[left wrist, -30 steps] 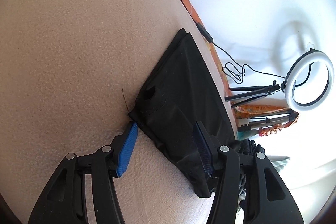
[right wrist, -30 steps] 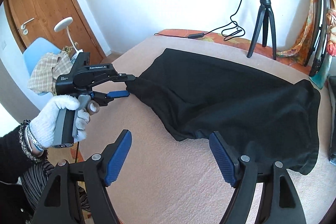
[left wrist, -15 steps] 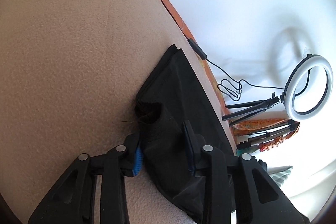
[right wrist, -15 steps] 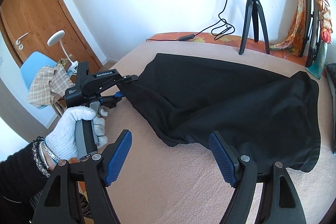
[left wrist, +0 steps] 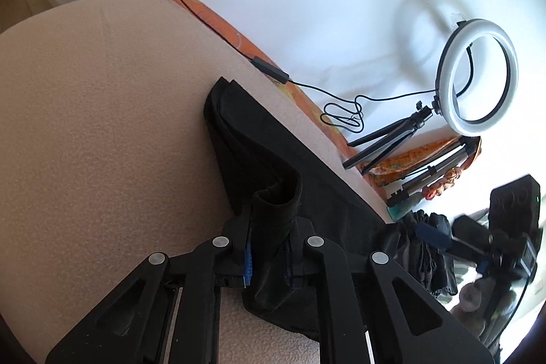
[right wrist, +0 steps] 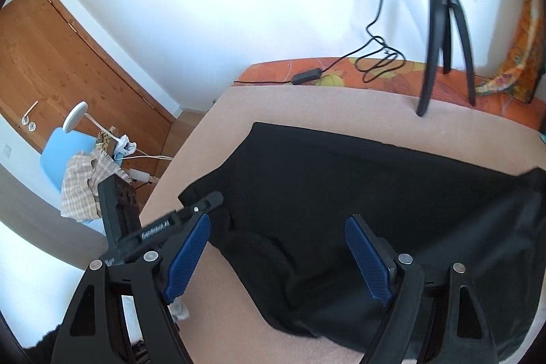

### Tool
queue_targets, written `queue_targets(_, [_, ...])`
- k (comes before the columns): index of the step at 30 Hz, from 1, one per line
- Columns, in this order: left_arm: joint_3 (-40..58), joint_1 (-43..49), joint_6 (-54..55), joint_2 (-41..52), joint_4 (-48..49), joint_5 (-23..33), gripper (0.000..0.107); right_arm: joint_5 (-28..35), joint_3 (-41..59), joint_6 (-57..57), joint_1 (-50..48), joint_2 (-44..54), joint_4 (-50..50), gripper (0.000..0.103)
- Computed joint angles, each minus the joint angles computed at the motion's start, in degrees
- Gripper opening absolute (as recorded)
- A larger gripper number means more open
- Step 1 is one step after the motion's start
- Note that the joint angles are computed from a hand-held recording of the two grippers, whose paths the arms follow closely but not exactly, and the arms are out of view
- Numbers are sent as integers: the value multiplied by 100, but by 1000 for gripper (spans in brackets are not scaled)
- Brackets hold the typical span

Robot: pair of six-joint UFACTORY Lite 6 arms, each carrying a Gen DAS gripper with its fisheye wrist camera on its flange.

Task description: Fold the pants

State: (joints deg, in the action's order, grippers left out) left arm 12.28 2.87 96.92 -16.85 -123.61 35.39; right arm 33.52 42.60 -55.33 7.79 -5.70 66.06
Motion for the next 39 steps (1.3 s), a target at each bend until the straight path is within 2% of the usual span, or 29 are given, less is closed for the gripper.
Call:
queue_targets(4, [-100,-169,29,-217,37,-68,10,-35,2024,970,702,1965,-489,79])
queue_targets(9, [-110,-154,117,-124,77,22,10,337,4707,2859,1433,4194,-1984,78])
queue_targets(12, [-103,-167,203,-88,22,26,10,559,5965,3945,1880,5134,-3139,76])
queue_targets(18, [-113,-410,398,-63,-250,-58,10,1542,8412,5200,2340,6744,-4586,73])
queue_targets(22, [-66,-476,473,58,-297,-33,9,1994,9375,5613,2474,7423,-5093,51])
queue_targets(25, [-75,-478,502,65,-280,-33,8,2026,9505,5814,2453,7587,-5305,34])
queue_targets(26, [-69,-452,488,78,-249,-15,8,1859,9233,5762,2410,7466,-5236,24])
queue_targets(28, [29,-474,451,148,-267,-18,8,1363,8424,5594,2346,7018,-5097,10])
queue_targets(29, [64,-500,430,164,-280,-19,8,1094,7976,5462,2312,6749,-4990,6])
queue_targets(34, [3,-567,313,-104,-71,-20,8,235,6426,4872,2077,5625,-4432,3])
queue_targets(39, [19,-1065,57,-517,-127,-245,8,-223,5166,4270,1710,4593,-3850,2])
